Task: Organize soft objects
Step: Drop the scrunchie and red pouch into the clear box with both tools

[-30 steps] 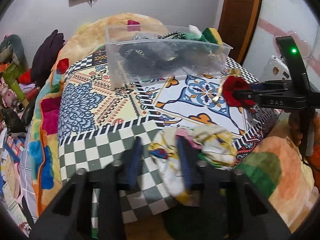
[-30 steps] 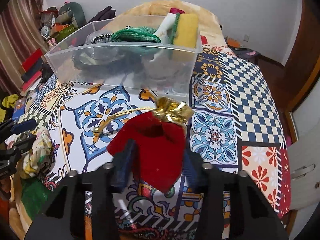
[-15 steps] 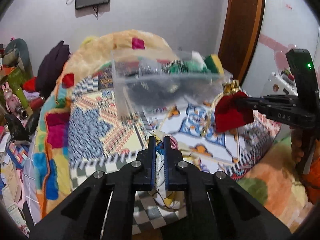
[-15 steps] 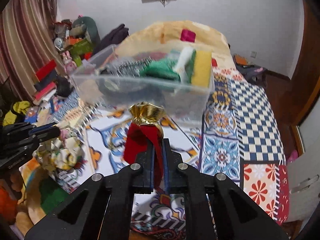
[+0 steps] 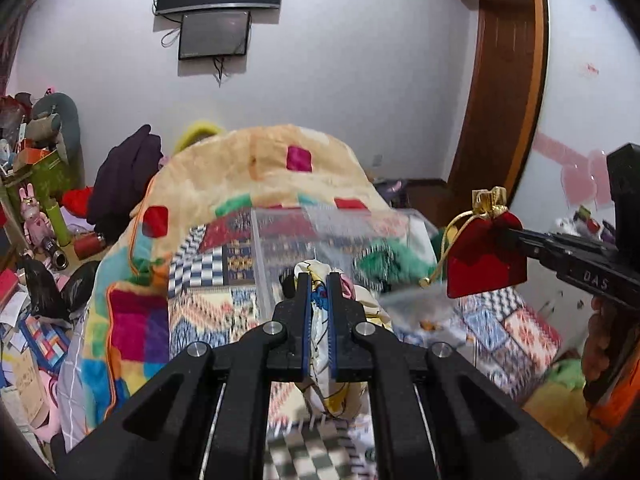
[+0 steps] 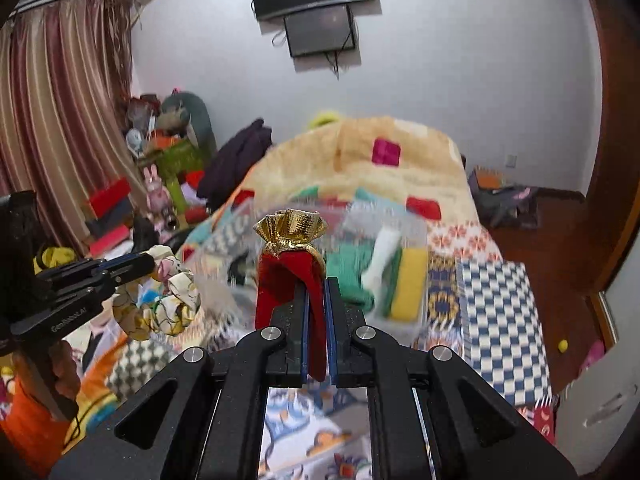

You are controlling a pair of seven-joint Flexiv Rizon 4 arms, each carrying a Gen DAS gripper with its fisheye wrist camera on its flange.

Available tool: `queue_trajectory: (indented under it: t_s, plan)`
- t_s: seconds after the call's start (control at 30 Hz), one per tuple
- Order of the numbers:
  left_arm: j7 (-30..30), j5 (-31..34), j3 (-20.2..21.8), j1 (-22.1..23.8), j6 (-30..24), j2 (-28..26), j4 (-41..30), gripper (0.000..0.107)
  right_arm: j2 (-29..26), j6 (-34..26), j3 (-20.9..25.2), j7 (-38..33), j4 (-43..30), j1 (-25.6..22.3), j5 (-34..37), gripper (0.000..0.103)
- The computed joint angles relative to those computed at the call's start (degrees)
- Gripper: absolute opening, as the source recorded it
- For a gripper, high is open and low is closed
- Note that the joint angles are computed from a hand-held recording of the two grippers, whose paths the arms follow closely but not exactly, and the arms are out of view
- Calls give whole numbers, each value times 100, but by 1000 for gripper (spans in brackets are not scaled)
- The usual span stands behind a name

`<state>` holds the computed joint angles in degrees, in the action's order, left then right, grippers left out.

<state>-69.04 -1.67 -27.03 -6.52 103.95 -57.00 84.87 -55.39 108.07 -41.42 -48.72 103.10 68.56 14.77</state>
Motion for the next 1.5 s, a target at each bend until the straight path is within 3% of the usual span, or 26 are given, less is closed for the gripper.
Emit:
queue_trajectory:
  t_s: [0.37, 0.63, 0.83, 0.87, 0.93, 1.0, 1.13, 1.37, 1.5]
  plan:
    - [95, -548, 509, -652, -509, -507, -1352, 6, -472, -567, -360, 513, -640, -133, -296, 7]
    - [-39, -1126, 1403, -1328, -1339, -1064, -2485, 6, -389, -967, 354, 965, -927, -844, -1181, 7]
    - [-118, -1221, 1614, -1449, -1757, -1196, -2732, 7, -336, -1081, 343, 1195, -865, -890, -1627, 11]
    - [-110, -1217, 1598, -1440, -1774, -1192, -2724, 8, -337, -1100, 317, 1223, -863, -877, -1682, 14]
    - [-78, -1205, 1547, -1415, -1785, -1165, -2677, 13, -359, -1056, 208, 1290, -818, -802, -1732, 36]
    - [-48, -1197, 1505, -1398, -1772, -1121, -2617, 21, -435, -990, -45, 1372, -740, -610, -1682, 44]
    - [100, -1175, 1162, -1209, -1511, -922, -2229, 49, -447, -876, -310, 1344, -592, -383, -1600, 44]
    - [347, -937, 491, -791, -656, -456, -1328, 53, -385, -498, -672, 1085, -309, 0, -1114, 45]
    - [321, -524, -31, -404, -29, -182, -704, 61, -376, -208, -1020, 855, -41, 410, -629, 45]
